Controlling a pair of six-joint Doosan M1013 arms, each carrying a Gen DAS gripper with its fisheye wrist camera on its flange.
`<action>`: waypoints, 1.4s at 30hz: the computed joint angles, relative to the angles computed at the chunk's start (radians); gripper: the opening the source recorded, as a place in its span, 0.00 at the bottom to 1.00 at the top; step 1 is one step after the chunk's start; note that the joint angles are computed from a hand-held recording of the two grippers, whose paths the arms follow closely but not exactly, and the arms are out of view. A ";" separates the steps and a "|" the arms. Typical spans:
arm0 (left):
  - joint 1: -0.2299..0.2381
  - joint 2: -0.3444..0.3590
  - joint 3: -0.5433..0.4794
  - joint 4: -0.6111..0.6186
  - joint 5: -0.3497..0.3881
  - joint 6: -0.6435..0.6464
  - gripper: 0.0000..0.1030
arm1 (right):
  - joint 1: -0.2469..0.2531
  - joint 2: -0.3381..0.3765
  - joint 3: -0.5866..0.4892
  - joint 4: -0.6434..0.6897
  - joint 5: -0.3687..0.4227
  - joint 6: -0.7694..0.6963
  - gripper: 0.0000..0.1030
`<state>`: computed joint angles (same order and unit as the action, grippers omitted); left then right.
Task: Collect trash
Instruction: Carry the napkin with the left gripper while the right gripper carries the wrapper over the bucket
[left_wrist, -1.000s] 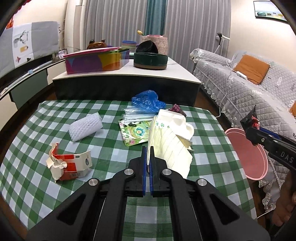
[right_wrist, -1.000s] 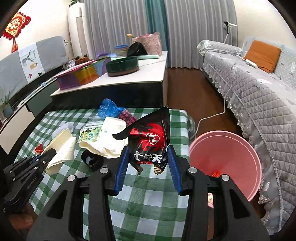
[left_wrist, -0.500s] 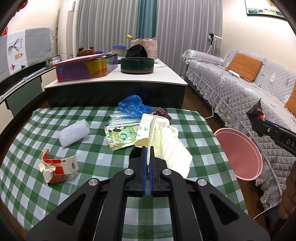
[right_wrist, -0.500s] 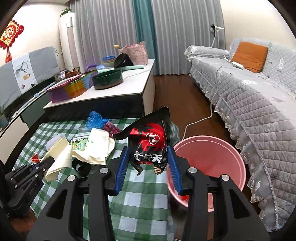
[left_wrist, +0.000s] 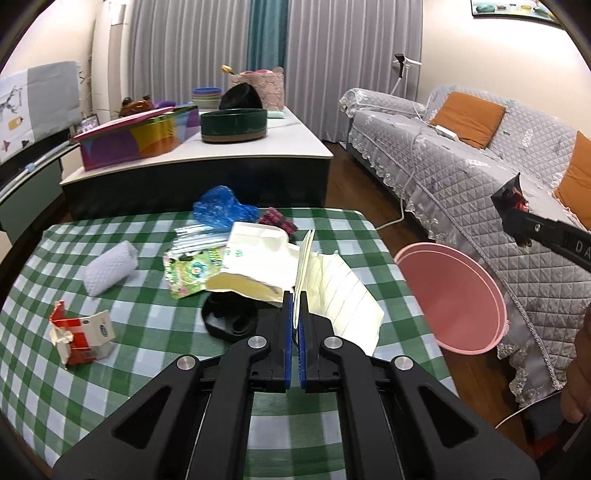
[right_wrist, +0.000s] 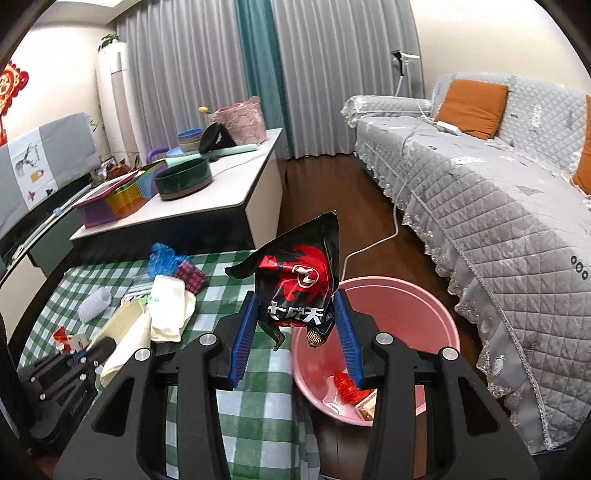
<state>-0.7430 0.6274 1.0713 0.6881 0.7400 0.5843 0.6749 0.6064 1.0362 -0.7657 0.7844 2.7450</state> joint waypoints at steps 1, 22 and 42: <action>0.000 0.004 -0.007 -0.009 0.002 0.008 0.02 | -0.001 -0.004 0.006 -0.006 -0.001 0.011 0.41; -0.011 0.125 -0.229 -0.115 0.062 0.125 0.02 | -0.023 -0.027 0.042 -0.072 0.063 0.118 0.41; -0.008 0.209 -0.364 -0.214 0.082 0.250 0.02 | -0.046 -0.016 0.048 -0.029 0.105 0.132 0.41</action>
